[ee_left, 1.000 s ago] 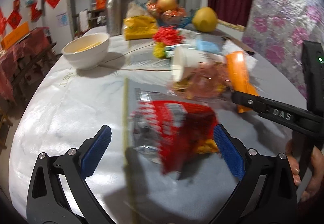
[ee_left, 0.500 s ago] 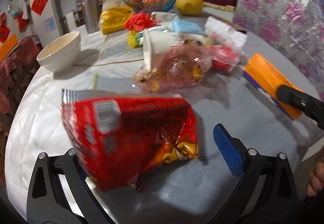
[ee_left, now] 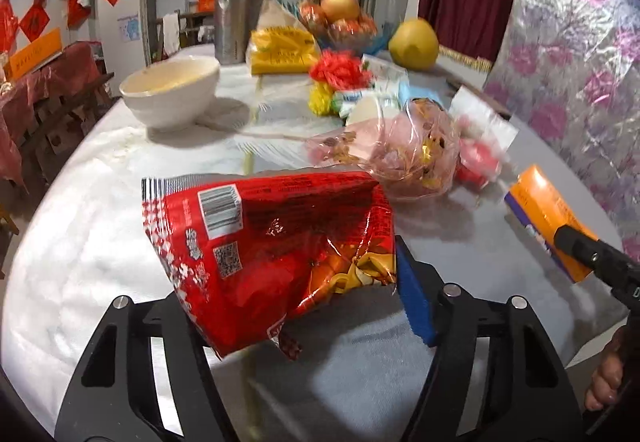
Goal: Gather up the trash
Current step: 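Carry the chip bag with the left tool while the right carries the box to the red wastebasket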
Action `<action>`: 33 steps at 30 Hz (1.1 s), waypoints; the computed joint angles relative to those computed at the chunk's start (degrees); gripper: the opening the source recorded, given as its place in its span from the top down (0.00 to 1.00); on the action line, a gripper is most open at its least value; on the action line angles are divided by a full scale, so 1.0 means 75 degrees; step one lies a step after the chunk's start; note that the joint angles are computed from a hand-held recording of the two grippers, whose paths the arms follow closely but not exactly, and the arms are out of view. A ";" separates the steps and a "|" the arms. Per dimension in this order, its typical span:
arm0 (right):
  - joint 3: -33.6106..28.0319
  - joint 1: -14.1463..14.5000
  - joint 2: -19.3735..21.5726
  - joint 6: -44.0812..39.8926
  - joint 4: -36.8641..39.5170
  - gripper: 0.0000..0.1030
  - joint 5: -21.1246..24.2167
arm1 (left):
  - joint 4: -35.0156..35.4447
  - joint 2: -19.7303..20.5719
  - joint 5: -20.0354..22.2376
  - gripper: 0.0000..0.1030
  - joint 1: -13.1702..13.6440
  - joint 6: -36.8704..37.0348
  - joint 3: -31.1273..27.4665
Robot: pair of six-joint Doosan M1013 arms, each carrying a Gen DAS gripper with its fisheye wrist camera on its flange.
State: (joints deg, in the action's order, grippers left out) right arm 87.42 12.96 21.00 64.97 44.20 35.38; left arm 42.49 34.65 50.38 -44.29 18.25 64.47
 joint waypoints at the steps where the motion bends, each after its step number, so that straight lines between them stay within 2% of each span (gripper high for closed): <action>1: 0.0034 -0.0005 -0.0036 -0.0029 0.0029 0.62 -0.0022 | 0.0135 -0.0073 -0.0034 0.35 -0.0025 -0.0090 0.0072; 7: 0.0257 -0.0066 -0.0330 -0.0301 0.0306 0.62 -0.0190 | 0.0776 -0.0443 -0.0335 0.35 -0.0179 -0.0550 0.0418; 12: 0.0447 -0.0114 -0.0604 -0.0612 0.0555 0.62 -0.0405 | 0.1268 -0.0588 -0.0219 0.35 -0.0372 -0.0698 0.0498; 18: 0.0738 -0.0182 -0.0977 -0.0939 0.0742 0.62 -0.0628 | 0.1424 -0.0653 -0.0245 0.35 -0.0537 -0.0684 0.0477; 25: 0.1299 -0.0455 -0.1515 -0.1062 0.0834 0.62 -0.0885 | 0.1181 -0.0527 -0.0511 0.35 -0.0726 -0.0088 0.0190; 33: 0.2075 -0.0919 -0.2125 -0.0815 0.0652 0.62 -0.1119 | 0.0434 -0.0043 -0.0768 0.35 -0.0994 0.1162 -0.0570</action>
State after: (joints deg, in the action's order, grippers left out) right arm 102.98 6.06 5.06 58.86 49.09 26.99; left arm 45.74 34.33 44.62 -51.74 26.97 60.19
